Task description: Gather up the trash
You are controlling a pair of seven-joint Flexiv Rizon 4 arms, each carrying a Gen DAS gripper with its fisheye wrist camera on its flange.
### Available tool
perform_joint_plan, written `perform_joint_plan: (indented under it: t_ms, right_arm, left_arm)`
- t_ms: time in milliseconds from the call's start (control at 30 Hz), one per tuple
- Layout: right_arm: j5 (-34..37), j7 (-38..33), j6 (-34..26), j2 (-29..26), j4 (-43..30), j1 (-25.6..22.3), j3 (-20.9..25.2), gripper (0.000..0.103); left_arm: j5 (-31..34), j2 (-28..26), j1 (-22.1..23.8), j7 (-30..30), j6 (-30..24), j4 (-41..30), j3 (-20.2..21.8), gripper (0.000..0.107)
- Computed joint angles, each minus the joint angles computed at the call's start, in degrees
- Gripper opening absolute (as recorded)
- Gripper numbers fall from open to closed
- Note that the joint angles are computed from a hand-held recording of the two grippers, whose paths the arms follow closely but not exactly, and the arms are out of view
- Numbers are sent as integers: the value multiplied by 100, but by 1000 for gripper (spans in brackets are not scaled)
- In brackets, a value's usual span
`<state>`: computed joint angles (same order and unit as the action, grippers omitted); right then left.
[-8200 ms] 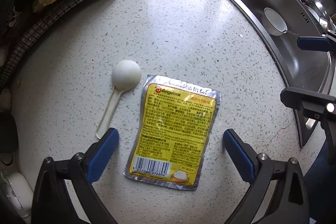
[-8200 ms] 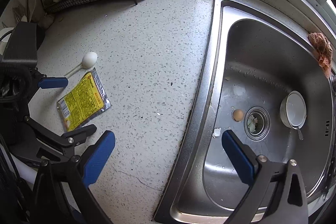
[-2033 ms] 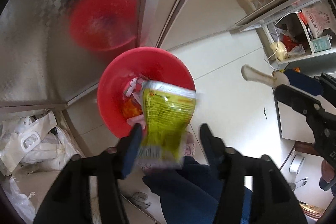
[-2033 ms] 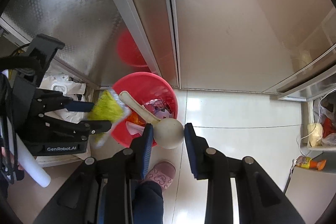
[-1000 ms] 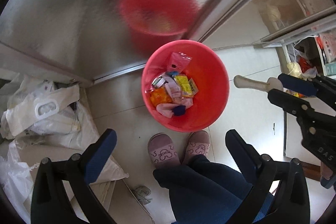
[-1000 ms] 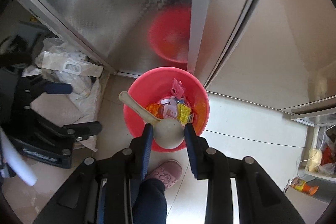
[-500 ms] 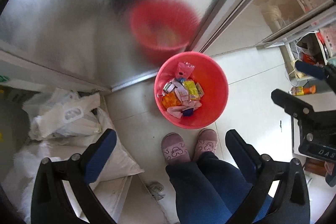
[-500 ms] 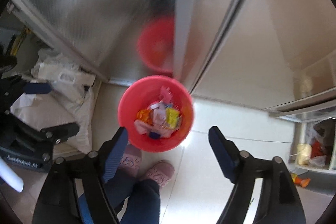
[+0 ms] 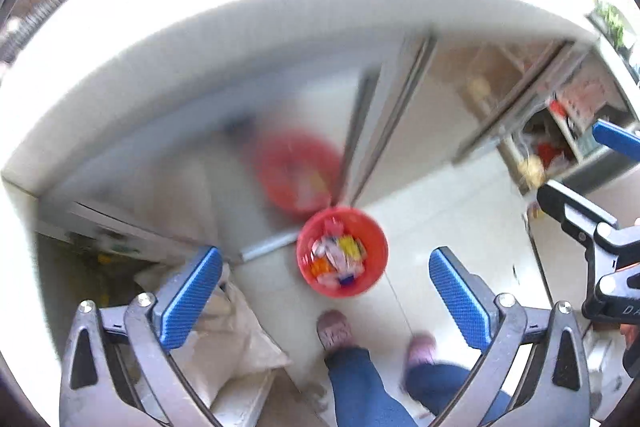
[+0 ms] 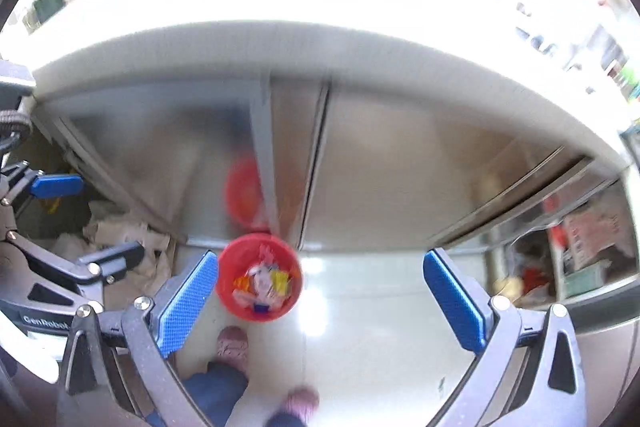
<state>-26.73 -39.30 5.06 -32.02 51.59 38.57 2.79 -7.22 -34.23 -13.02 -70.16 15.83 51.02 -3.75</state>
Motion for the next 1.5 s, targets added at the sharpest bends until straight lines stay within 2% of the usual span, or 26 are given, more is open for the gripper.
perform_joint_plan:
  t_ms: [100,333,533,667,767,800,867,1000,1067,1167,1500]
  right_arm:
    - [-247,-145,-139,149,-248,108,-79,102]
    - [-1221,-288,110,983,58,383,-97,102]
    - [-1864,-364,-39,1461,74,616,97,102]
    - [-2145,-544,-212,1583,-146,766,161,102]
    - [-2400,-630,-317,1494,-484,989,36,102]
    - [-2439,-560,-275,1507,-405,934,79,102]
    - [-2557,-484,-293,1446,-543,1007,19,102]
    - [-2983,-168,-114,1425,-464,1144,-115,102]
    - [-3051,-73,-249,1312,-651,1235,-163,102]
    - [-3036,-90,-571,1018,-1162,1467,-298,102]
    - [-2959,39,-1181,471,-1930,2030,-798,102]
  left_arm:
    - [-30,314,-37,-185,340,34,7,103]
    - [-1,1367,-230,-888,1164,591,1,103]
    - [128,2035,-332,-1407,1353,776,-68,103]
    - [127,2151,-322,-1686,1196,474,-145,103]
    - [318,2157,-360,-1754,1074,137,-159,103]
    - [406,2163,-376,-1813,1032,43,-143,103]
    - [425,2301,-373,-1992,1173,120,-107,103]
    - [358,2462,-308,-1970,1243,132,-136,103]
    - [286,2533,-246,-1951,1291,202,-129,103]
    - [26,2661,-110,-1763,1345,350,-129,103]
    - [-595,3024,198,-962,1476,1007,-82,103]
